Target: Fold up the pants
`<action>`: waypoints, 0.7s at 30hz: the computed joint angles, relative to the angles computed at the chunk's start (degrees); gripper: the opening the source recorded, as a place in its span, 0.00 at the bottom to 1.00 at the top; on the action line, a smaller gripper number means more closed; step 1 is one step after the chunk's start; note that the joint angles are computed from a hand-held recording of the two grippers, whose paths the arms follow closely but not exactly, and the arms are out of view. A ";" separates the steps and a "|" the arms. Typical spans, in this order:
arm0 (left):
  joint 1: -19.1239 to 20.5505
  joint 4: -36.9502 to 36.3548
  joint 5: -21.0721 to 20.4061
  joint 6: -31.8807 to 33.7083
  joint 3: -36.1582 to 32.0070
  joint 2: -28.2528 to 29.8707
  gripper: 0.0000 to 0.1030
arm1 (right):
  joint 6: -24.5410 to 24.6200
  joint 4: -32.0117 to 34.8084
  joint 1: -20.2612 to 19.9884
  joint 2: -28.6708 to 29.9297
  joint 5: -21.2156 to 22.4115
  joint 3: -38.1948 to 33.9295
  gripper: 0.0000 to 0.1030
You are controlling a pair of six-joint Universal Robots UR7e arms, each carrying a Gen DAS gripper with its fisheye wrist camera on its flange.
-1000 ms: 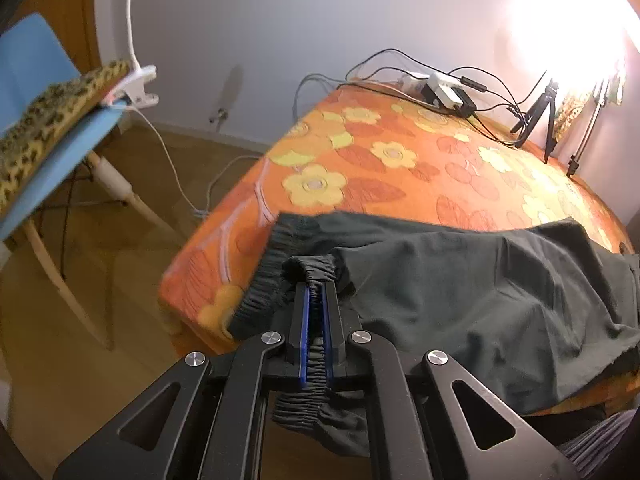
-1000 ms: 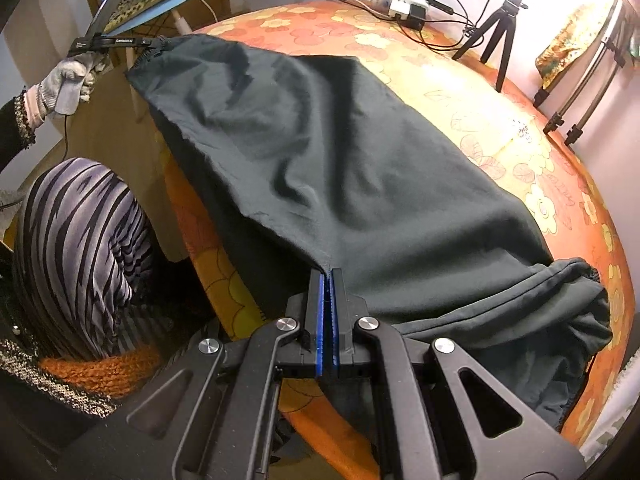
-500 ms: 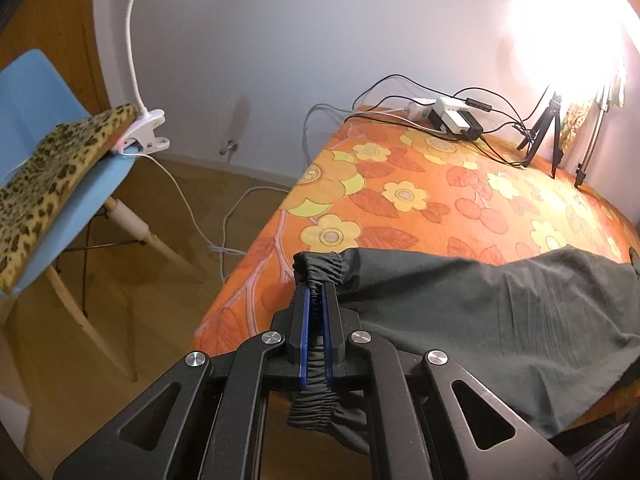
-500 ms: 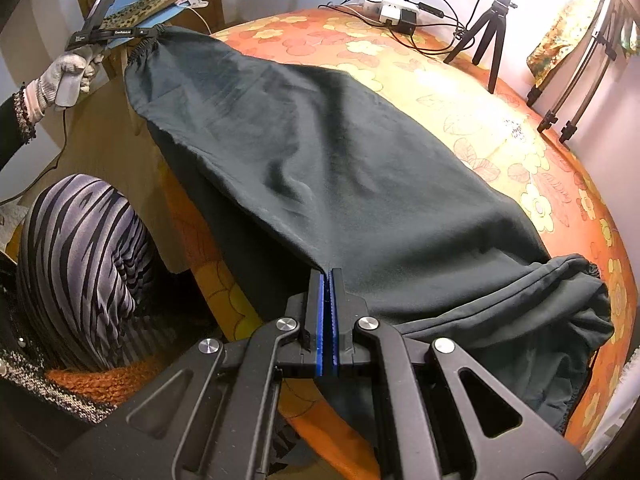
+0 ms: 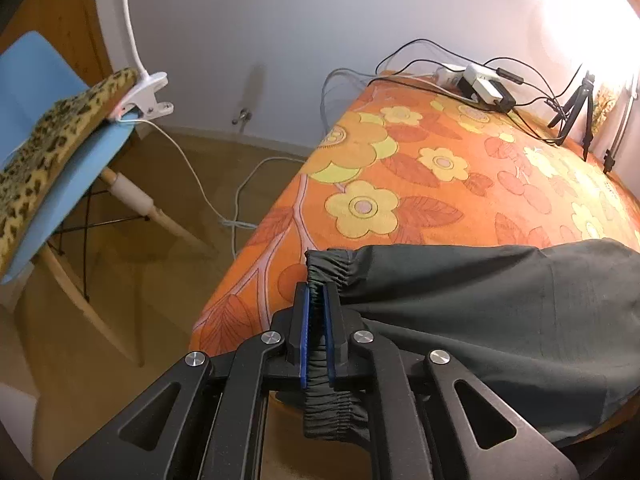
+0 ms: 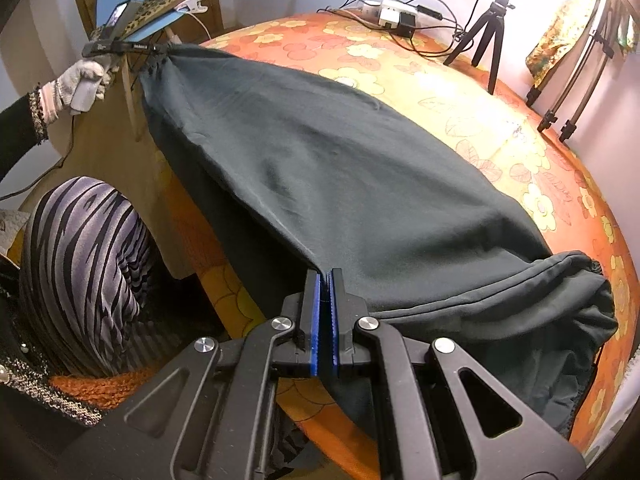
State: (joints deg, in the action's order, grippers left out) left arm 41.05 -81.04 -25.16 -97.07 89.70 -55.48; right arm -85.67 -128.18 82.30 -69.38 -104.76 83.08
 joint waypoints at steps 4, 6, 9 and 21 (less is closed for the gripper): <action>-0.05 3.18 -0.83 -1.80 -1.41 0.45 0.13 | 0.75 0.97 -0.47 -1.08 2.17 -0.37 0.18; -0.07 3.86 -1.45 -3.07 -1.41 0.02 0.16 | 1.54 1.89 -0.79 -1.63 4.13 -1.13 0.33; -0.39 6.15 -1.83 -5.99 -1.60 -0.49 0.16 | 3.32 3.51 -1.14 -2.06 6.33 -2.66 0.39; -4.00 -4.67 0.94 9.93 -7.33 4.31 0.16 | 14.73 1.58 -2.86 -0.55 10.15 -11.99 0.44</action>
